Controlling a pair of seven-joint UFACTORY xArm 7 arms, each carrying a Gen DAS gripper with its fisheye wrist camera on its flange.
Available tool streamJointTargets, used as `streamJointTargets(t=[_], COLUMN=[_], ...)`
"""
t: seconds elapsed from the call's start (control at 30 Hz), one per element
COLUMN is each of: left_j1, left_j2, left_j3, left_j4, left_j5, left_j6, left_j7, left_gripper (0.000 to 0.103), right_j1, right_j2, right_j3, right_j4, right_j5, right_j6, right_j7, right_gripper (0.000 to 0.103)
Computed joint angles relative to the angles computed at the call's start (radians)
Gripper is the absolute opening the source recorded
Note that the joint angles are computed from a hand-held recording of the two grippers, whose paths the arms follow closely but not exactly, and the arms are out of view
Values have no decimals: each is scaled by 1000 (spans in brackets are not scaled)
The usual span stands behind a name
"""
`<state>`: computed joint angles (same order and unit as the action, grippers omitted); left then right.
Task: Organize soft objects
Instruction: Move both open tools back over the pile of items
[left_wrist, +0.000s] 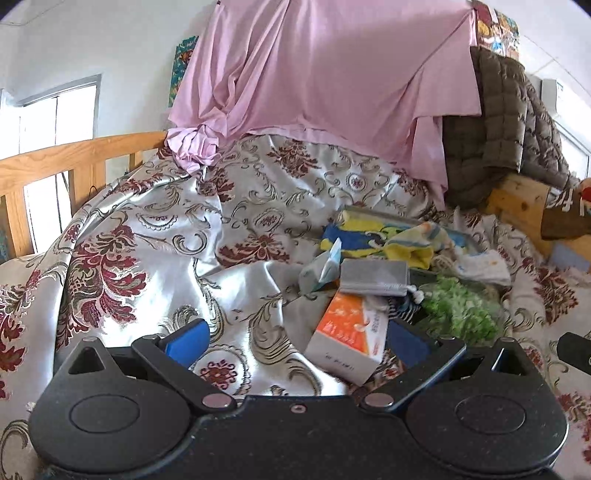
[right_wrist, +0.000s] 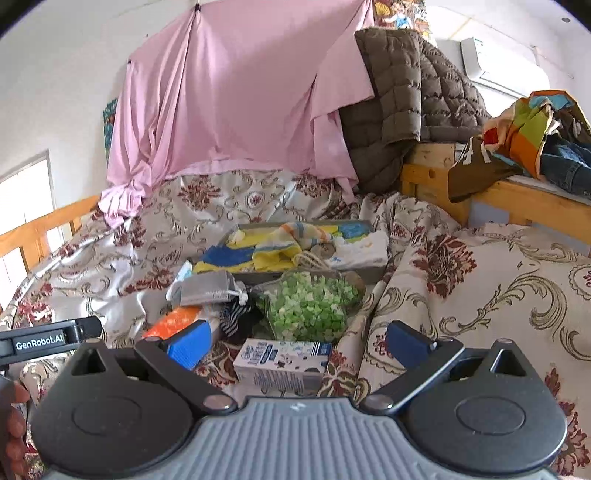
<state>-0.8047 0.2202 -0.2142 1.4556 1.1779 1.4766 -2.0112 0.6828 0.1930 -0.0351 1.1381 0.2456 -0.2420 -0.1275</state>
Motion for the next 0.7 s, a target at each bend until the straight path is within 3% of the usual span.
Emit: streamJointTargets(t=[0.07, 0.1, 0.3, 0.7], left_j1=[9, 15, 45, 70], left_j2=[-14, -19, -29, -20], left_j3=[1, 0, -2, 3], left_j4=[-23, -31, -58, -70], left_j5=[-5, -9, -30, -44], left_j6=[-19, -27, -70, -144], left_j7=[9, 16, 43, 114], left_gripper=[102, 102, 102, 102], right_j1=[46, 34, -102, -230], right_j2=[10, 16, 41, 73], right_j3=[-44, -33, 119, 263], right_j4=[20, 30, 78, 117], right_j5=[6, -15, -93, -211], right_j6=[48, 75, 199, 267], right_j7=[-12, -5, -18, 17], right_gripper=[103, 103, 103, 103])
